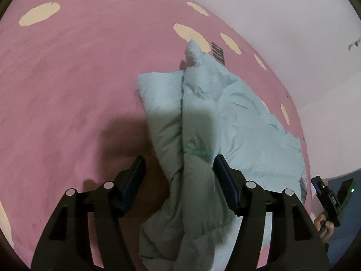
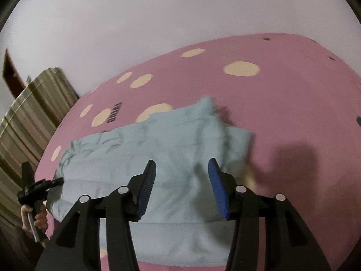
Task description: Fold large clothes
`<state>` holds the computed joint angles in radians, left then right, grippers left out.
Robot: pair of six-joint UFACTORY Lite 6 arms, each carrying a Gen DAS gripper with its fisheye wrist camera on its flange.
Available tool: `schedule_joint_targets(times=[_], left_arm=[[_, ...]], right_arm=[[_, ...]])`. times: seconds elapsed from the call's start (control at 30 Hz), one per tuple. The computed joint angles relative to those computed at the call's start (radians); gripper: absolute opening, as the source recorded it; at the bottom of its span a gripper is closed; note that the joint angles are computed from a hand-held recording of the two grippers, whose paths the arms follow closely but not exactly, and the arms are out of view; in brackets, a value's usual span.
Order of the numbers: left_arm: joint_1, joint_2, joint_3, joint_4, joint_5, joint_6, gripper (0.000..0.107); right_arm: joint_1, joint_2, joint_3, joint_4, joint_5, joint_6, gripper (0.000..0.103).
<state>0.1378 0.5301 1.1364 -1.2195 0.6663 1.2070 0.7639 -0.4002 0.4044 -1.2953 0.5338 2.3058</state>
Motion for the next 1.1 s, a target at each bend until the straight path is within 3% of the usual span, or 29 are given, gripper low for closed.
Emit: schedule_joint_targets(times=[0.13, 0.37, 0.5, 0.63, 0.8, 1.1], left_arm=[[-0.023, 0.000, 0.003, -0.038, 0.020, 0.033, 0.052], [-0.063, -0.040, -0.022, -0.069, -0.028, 0.071, 0.029], [-0.032, -0.059, -0.039, -0.092, 0.005, 0.084, 0.023], [-0.023, -0.106, -0.068, -0.112, 0.027, 0.102, 0.020], [-0.044, -0.193, -0.106, -0.115, 0.026, 0.105, 0.018], [-0.116, -0.376, -0.164, -0.079, 0.030, 0.015, 0.016]], right_arm=[[0.032, 0.234, 0.160, -0.101, -0.067, 0.085, 0.027], [0.069, 0.595, 0.495, -0.174, -0.105, 0.107, 0.026], [0.071, 0.742, 0.623, -0.162, -0.120, 0.067, 0.026], [0.057, 0.903, 0.732, -0.036, -0.141, -0.074, 0.026], [0.065, 0.978, 0.783, 0.018, -0.108, -0.147, 0.025], [0.066, 0.969, 0.737, -0.130, -0.129, 0.013, 0.024]])
